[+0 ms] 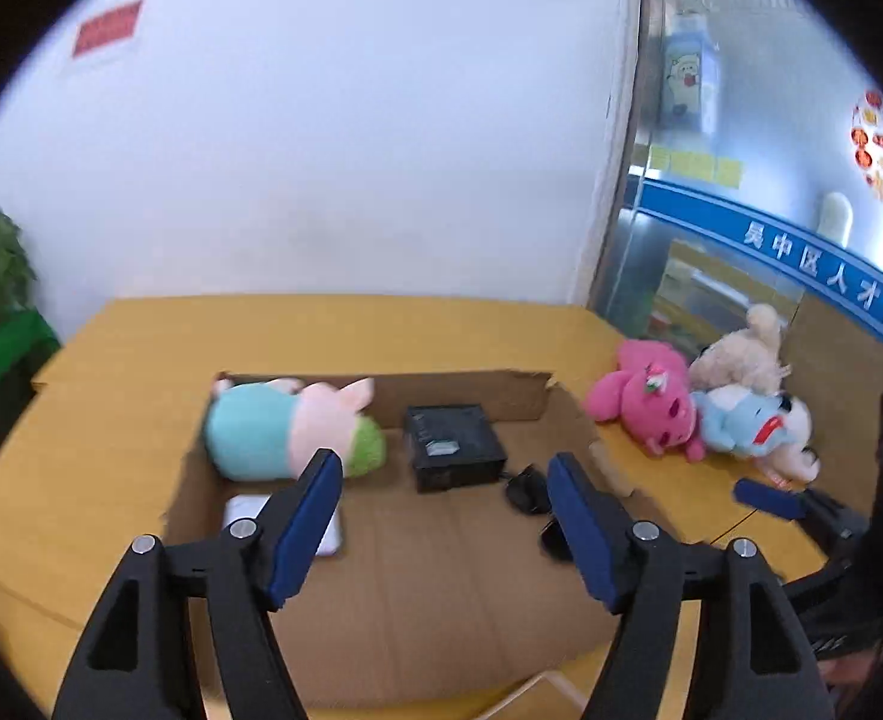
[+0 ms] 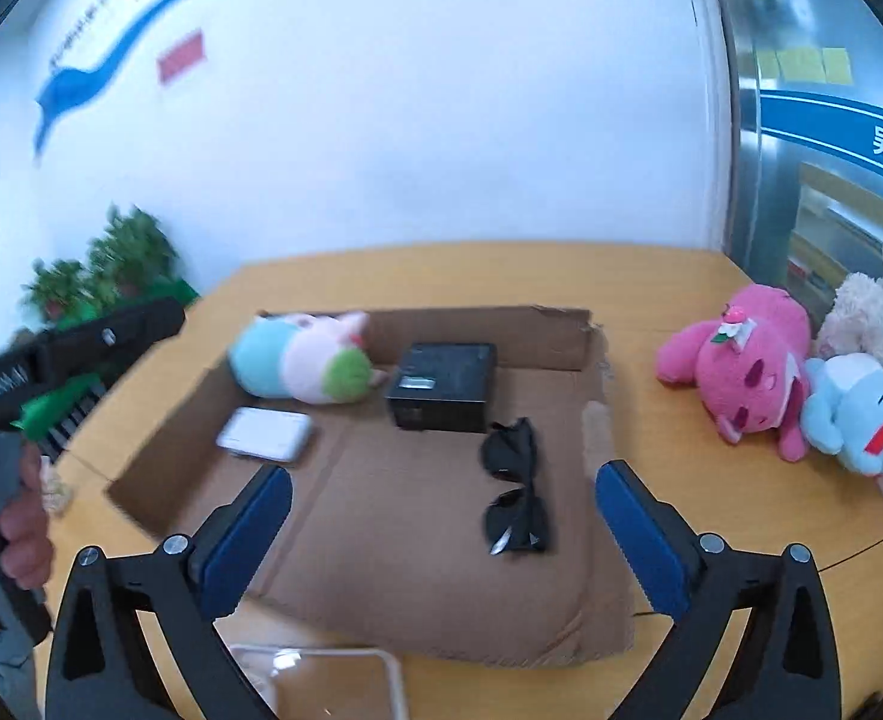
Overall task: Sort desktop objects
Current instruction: 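Carry the sunglasses into the cardboard box and open the right gripper, then move the right gripper to the clear phone case and grasp its frame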
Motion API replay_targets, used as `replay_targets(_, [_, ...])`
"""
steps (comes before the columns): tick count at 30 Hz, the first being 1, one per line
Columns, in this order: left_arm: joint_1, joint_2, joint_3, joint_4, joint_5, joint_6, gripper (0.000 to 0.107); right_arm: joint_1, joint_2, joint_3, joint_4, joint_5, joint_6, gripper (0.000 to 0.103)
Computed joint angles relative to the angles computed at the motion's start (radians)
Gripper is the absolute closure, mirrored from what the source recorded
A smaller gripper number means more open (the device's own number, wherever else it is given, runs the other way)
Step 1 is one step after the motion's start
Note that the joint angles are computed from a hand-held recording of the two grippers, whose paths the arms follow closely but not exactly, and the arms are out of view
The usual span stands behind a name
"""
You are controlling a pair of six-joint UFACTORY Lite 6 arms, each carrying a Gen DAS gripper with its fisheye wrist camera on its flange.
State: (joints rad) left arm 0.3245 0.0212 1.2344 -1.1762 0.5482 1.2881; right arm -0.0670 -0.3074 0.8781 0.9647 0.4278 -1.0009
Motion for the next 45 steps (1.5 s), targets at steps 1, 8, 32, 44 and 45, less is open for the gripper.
replay_targets(1, [0.002, -0.077, -0.097, -0.039, -0.06, 0.054, 0.036, -0.022, -0.058, -0.059, 0.063, 0.029, -0.076, 0.0])
replay_targets(8, [0.04, -0.347, -0.392, -0.173, -0.145, 0.207, 0.035, 0.077, -0.29, -0.279, -0.104, -0.076, 0.033, 0.0])
replay_targets(32, [0.202, 0.037, -0.484, 0.073, 0.129, 0.068, 0.03, 0.064, 0.129, -0.48, 0.55, 0.003, -0.766, 0.0])
replay_targets(44, [0.172, 0.138, -0.44, 0.079, 0.183, 0.059, 0.041, 0.129, 0.278, -0.415, 0.612, 0.035, -0.845, 0.013])
replay_targets(45, [0.172, 0.138, -0.441, 0.074, 0.177, 0.065, 0.041, 0.147, 0.27, -0.425, 0.624, 0.017, -0.856, 0.013])
